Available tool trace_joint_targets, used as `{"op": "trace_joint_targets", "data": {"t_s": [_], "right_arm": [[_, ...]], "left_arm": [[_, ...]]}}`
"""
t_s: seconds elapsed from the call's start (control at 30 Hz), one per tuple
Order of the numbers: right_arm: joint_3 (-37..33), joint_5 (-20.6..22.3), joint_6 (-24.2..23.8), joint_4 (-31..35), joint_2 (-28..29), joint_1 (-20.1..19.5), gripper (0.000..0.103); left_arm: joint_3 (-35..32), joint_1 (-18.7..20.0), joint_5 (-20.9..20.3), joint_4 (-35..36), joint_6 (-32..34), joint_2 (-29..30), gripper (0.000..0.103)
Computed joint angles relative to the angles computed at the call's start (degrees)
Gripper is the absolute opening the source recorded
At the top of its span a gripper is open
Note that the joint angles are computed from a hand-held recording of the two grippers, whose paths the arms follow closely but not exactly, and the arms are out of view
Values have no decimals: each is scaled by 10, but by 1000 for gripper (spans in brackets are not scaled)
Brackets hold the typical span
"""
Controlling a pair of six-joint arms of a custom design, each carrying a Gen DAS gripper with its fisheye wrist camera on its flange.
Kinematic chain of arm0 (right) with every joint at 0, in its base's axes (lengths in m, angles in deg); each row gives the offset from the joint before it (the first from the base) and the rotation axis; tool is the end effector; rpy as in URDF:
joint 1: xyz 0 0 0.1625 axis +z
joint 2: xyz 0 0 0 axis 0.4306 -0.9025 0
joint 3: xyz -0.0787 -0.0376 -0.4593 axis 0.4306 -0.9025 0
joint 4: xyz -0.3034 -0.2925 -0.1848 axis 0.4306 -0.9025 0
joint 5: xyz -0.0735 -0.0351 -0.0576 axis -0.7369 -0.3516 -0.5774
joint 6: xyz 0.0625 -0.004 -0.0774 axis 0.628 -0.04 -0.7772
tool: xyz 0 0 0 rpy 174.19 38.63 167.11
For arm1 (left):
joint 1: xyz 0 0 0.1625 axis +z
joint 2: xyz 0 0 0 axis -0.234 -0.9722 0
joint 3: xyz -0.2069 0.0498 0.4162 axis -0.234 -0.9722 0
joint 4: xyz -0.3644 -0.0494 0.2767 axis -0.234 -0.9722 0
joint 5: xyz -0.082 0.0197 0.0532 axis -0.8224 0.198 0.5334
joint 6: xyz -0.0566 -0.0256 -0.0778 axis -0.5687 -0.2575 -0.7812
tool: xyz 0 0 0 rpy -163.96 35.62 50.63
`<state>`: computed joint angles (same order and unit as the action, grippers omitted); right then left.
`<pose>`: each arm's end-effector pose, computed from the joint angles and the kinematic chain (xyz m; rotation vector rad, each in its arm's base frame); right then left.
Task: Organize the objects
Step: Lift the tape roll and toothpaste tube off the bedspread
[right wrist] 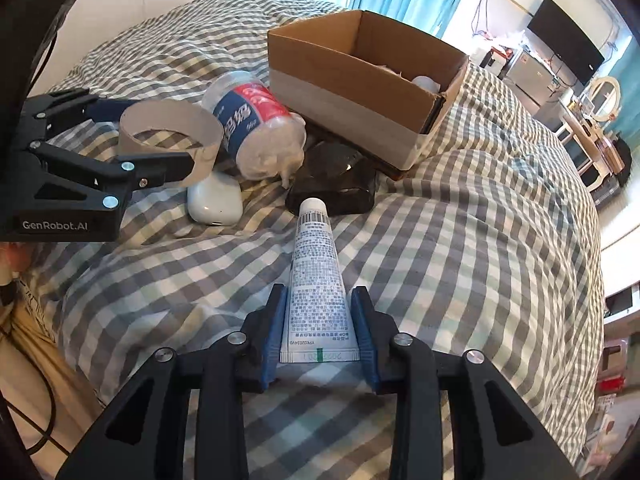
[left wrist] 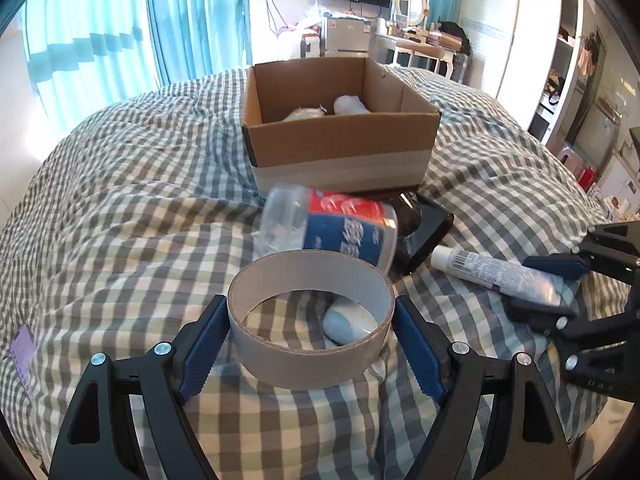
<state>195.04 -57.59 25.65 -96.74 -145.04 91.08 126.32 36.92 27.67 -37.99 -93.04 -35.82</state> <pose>0.2504 -0.3445 0.1087 1.1448 -2.1471 0.1892 -0.1683 -0.3014 0.1851 0.4193 2.2882 -0.7495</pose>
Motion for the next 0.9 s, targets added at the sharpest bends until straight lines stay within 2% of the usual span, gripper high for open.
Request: {"op": "trace_joint_targets", "data": {"t_s": [0.07,0.17,0.3,0.33,0.37,0.47,0.6,0.77,0.9], "right_arm": [[-6,1,2,-18,10,2,59],[-33,20,11,-17,46,-1,61],[-67,-14,24,-1,109,-12,61],[-72,-18,26,0,117,-13,57],[-74,-19,29,-5,121,-14,47],[-81,-8,47,-8,123,-18,30],[-75,0,54,-11,114,-19,30],[-45,15,63,-28,77,-9,30],[-34,12,71,-30,59,-1,30]], "left_arm": [[-1,1,6,5,-2,-4,83],[-3,4,10,14,-7,-13,83],[-3,8,15,30,-14,-28,83],[-3,10,15,30,-14,-31,83],[-2,10,14,31,-16,-33,83],[-2,11,12,30,-17,-37,83],[-1,8,11,33,-18,-40,83],[-1,1,10,41,-24,-45,83],[-1,-11,9,50,-33,-52,83]]}}
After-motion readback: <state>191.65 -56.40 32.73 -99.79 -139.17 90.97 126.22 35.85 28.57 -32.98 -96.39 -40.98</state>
